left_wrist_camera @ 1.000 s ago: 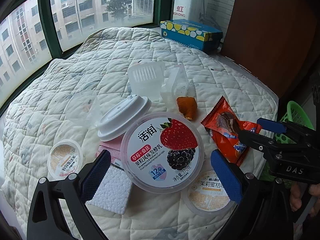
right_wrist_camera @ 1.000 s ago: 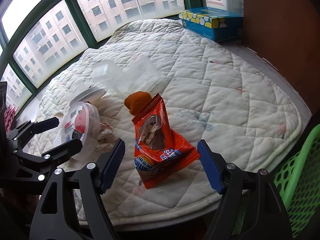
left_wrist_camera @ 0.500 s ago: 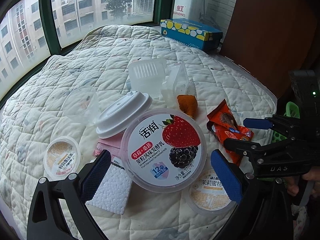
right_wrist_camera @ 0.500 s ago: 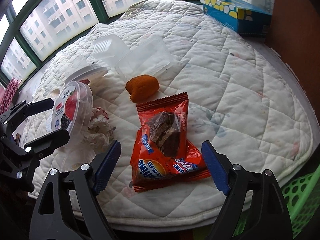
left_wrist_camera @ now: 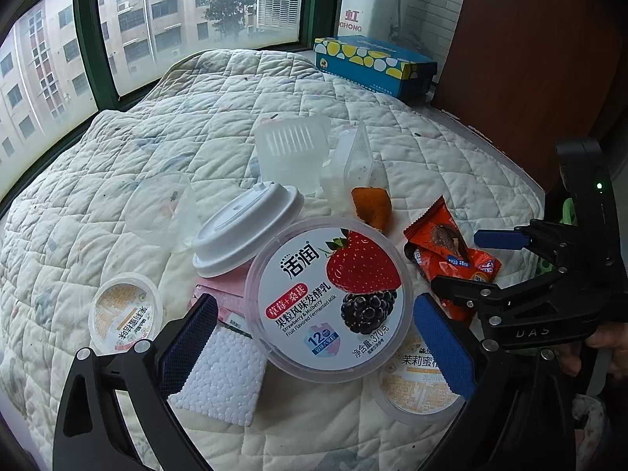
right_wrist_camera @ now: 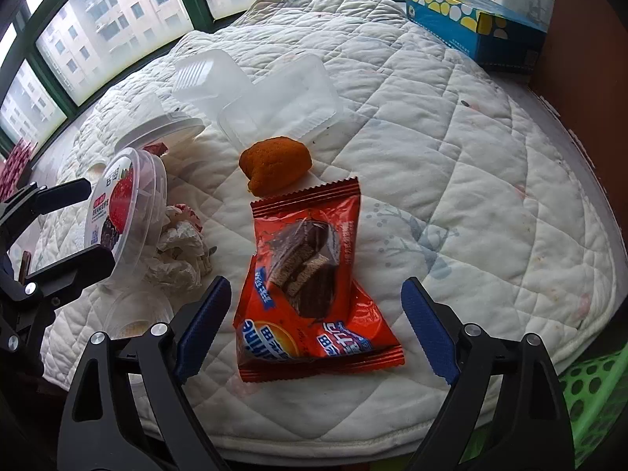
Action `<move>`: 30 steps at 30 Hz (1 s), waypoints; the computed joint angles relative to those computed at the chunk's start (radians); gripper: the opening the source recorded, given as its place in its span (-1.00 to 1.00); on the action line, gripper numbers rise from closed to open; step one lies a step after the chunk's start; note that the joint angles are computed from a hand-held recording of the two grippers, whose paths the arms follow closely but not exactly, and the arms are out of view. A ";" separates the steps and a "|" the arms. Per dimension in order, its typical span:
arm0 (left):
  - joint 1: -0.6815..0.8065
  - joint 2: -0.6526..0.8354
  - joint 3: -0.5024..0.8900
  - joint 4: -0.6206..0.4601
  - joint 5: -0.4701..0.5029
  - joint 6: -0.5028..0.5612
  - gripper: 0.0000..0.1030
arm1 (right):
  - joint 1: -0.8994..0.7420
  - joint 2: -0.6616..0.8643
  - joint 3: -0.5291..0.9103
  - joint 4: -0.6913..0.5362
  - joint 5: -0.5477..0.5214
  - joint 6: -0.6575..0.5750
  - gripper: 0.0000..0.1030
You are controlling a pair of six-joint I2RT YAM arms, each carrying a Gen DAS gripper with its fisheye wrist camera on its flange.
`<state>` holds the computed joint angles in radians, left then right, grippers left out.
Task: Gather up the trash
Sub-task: 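Lift the red snack wrapper with the right tool toward the green basket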
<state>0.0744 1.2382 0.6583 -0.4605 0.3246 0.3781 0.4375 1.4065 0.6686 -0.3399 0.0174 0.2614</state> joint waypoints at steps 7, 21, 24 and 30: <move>-0.039 0.021 -0.002 0.017 -0.034 -0.001 0.88 | -0.027 -0.019 -0.016 -0.009 -0.005 0.014 0.27; -0.063 -0.032 -0.024 0.028 -0.053 -0.012 0.72 | -0.022 -0.442 -0.107 -0.195 0.021 0.167 0.27; -0.052 -0.085 -0.018 -0.019 -0.034 -0.010 0.72 | -0.024 -0.555 -0.110 -0.274 0.044 0.193 0.27; -0.059 -0.210 0.014 -0.122 0.026 -0.023 0.72 | -0.072 -0.797 -0.105 -0.475 0.098 0.206 0.27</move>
